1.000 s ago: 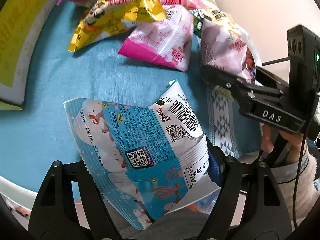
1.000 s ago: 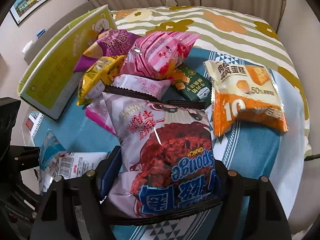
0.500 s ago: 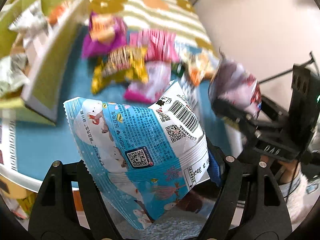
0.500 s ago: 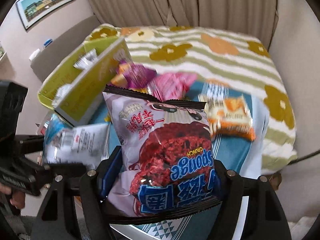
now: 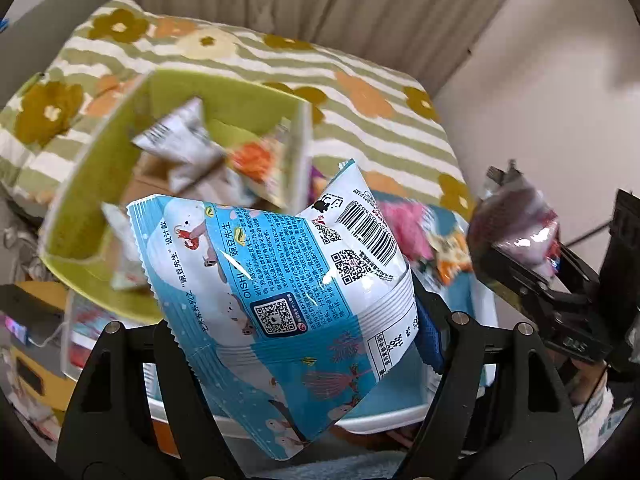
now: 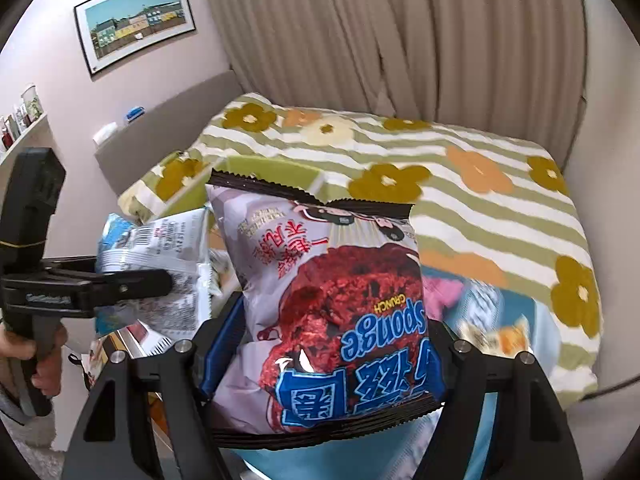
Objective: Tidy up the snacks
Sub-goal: 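Lift the blue-and-white bag with the left tool while the right tool grasps the pink Sponge bag, then carry both bags over the yellow box and open both tools to drop them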
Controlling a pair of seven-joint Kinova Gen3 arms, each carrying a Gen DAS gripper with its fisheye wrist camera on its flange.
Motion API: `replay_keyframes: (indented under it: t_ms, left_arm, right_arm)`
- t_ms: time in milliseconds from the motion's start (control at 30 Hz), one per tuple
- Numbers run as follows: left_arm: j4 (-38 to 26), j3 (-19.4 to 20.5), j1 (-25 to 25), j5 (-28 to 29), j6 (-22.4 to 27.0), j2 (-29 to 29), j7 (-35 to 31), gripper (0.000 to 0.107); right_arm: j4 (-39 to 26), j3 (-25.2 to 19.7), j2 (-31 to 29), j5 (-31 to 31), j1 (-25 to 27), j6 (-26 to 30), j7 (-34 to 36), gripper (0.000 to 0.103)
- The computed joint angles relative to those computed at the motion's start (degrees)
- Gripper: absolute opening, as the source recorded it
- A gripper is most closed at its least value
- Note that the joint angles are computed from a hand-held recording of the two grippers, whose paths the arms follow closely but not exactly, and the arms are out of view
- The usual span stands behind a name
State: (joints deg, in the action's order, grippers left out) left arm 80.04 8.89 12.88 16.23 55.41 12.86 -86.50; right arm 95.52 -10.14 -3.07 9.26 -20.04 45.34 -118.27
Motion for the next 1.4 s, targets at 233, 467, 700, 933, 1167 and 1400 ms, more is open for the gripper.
replay_keyframes:
  t_ms: [233, 467, 700, 933, 1167, 1400]
  left_arm:
    - [-6.0, -1.1, -6.7, 3.0, 3.4, 5.9, -7.0, 0.074]
    - [-16.2, -1.4, -10.1, 1.5, 8.9, 14.8, -12.3, 0.074]
    - [-25.0, -1.3, -10.1, -0.3, 12.7, 22.0, -16.1, 0.102]
    - [-23.9, -0.8, -12.1, -0.2, 12.0, 22.0, -19.5, 0.102]
    - [-16.8, -0.8, -15.7, 2.9, 8.5, 17.4, -24.2, 0.102]
    - [-15.4, -1.4, -16.1, 2.3, 6.8, 16.6, -28.1, 0.102]
  right_arm:
    - [-9.2, -0.4, 9.0, 5.0, -4.9, -0.5, -7.5, 0.071]
    - [-21.5, 3.3, 19.4, 6.9, -11.9, 4.8, -12.4, 0.071]
    - [-29.8, 6.6, 25.7, 7.7, -16.1, 11.4, -17.3, 0.071]
    - [-33.5, 8.1, 28.7, 7.3, -17.3, 15.6, -21.1, 0.071]
    - [-35.9, 8.2, 30.6, 6.8, -18.1, 18.1, -23.3, 0.071]
    - [-41.0, 8.4, 34.8, 4.6, -17.8, 21.1, -23.7, 0.073]
